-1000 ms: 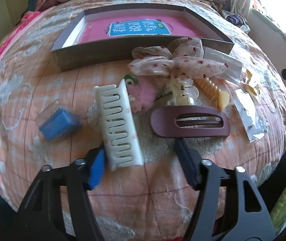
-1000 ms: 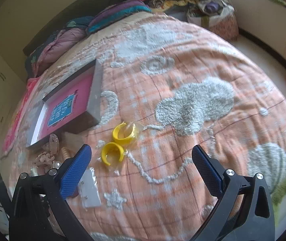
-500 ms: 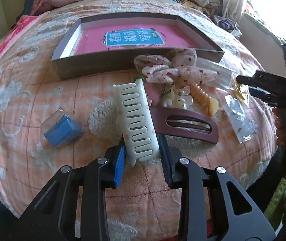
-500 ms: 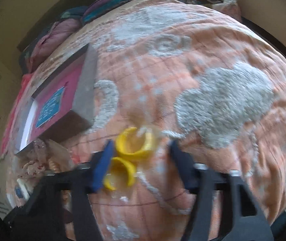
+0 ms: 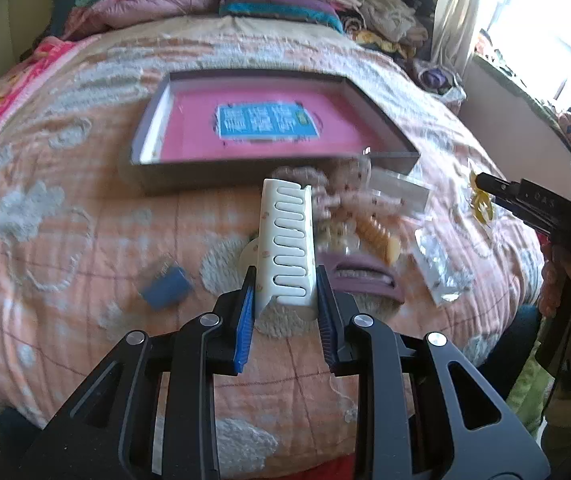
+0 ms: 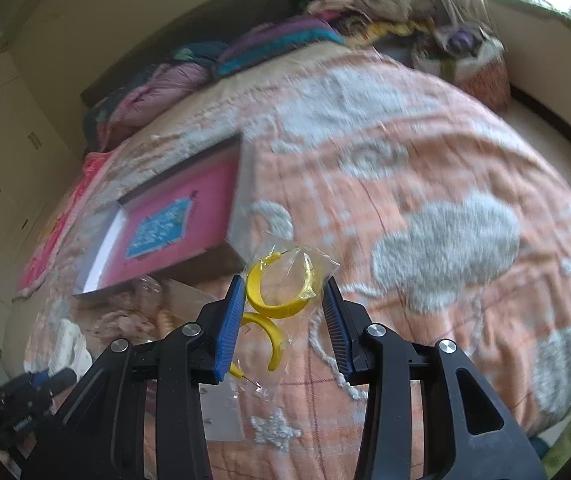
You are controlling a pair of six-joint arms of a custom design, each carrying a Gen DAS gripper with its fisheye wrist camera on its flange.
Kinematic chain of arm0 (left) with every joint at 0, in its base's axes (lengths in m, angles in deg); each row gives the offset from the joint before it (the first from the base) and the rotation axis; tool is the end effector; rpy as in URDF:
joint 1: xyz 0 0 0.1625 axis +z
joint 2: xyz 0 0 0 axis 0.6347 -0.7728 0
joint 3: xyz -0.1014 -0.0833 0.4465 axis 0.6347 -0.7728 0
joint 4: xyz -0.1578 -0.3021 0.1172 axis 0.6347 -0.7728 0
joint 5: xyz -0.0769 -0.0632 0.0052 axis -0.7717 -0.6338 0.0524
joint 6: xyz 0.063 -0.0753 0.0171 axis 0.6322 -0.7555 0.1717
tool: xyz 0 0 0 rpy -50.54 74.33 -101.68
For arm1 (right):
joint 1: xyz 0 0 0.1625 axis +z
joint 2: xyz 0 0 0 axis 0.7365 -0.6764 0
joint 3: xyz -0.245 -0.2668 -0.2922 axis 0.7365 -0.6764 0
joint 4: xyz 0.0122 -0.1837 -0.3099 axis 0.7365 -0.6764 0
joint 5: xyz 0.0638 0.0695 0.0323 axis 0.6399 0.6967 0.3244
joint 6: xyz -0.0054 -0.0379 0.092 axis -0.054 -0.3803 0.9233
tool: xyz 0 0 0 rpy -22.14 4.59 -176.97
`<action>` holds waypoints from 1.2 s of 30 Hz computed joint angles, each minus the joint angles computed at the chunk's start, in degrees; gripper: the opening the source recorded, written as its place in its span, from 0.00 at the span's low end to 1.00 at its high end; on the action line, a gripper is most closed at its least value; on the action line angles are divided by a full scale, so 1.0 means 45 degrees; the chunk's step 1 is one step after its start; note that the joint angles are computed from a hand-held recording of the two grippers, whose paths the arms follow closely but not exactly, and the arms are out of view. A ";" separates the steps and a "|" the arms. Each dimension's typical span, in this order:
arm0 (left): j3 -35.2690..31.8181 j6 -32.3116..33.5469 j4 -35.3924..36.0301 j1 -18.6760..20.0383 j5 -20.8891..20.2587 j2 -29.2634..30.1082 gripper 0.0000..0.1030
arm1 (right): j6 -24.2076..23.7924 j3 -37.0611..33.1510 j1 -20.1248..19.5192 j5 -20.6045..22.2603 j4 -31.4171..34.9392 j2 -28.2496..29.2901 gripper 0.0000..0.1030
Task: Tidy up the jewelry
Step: 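Release the white clip into the pink box while the right tool drops the bangles there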
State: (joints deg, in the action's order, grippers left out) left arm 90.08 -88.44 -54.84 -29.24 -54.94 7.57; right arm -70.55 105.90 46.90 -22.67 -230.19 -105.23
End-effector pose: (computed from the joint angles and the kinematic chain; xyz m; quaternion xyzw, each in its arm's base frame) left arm -0.2542 -0.2525 0.1433 -0.0056 0.8785 -0.3525 0.3225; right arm 0.1491 -0.4359 0.2437 0.2302 -0.9331 0.2420 0.1332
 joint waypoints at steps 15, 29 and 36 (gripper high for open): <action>-0.1293 0.0535 0.2595 0.1126 0.2379 -0.1668 0.19 | -0.0471 -0.1028 0.1700 0.0398 0.1147 0.0181 0.37; -0.2103 0.2484 0.1776 0.3932 0.3448 -0.1835 0.19 | -0.0608 -0.3018 0.2877 -0.0295 0.2060 0.1092 0.37; -0.2336 0.3512 0.1304 0.4949 0.3311 -0.1449 0.19 | -0.0514 -0.3780 0.2991 -0.0809 0.2344 0.2488 0.37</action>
State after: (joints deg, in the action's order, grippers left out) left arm 79.57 -72.64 -48.97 -6.97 -40.04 1.05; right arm -72.86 88.89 60.36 -26.32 -219.64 -94.03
